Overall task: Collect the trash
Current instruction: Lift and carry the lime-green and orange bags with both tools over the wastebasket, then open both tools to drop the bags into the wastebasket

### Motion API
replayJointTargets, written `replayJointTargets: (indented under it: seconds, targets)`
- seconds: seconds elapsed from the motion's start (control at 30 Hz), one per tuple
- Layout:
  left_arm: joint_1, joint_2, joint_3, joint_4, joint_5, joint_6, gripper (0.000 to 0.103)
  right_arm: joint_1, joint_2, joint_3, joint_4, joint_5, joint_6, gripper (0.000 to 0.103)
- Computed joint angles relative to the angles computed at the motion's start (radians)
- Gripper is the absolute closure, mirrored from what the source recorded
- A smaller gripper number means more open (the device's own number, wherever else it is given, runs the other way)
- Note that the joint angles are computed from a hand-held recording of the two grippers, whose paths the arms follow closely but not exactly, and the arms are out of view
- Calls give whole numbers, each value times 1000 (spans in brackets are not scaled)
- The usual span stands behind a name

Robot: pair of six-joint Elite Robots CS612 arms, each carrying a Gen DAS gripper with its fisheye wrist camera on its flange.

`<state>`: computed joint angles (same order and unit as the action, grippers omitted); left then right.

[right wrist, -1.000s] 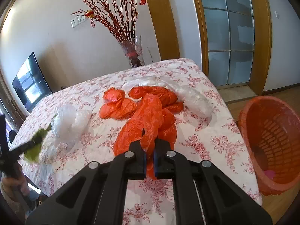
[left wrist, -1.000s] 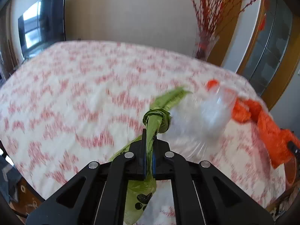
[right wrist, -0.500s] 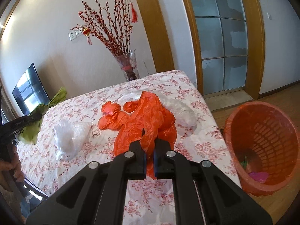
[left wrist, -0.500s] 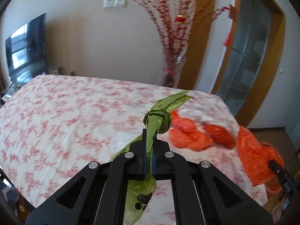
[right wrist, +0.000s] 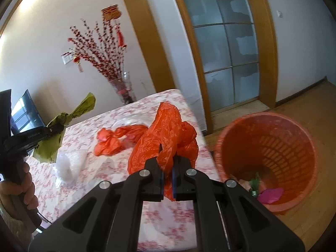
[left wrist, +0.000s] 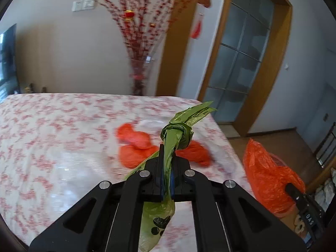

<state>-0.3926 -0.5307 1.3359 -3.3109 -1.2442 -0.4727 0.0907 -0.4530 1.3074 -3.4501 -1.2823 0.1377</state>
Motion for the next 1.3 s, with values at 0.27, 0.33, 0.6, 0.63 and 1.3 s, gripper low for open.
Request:
replayJointTargets:
  seconds: [0.27, 0.33, 0.6, 0.63, 1.3]
  targets:
    - [-23, 52, -107, 52, -82, 35, 100, -31, -3, 31, -38, -61, 29, 96]
    - [-30, 65, -134, 70, -100, 40, 100, -37, -3, 35, -46, -83, 32, 96]
    - [-54, 120, -241, 131, -190, 77, 100, -58, 8, 31, -56, -162, 64, 96]
    - [-58, 129, -258, 141, -207, 84, 100, -62, 10, 29, -56, -173, 71, 96]
    - [-98, 261, -505, 297, -415, 136, 100, -98, 56, -27, -60, -297, 142, 96]
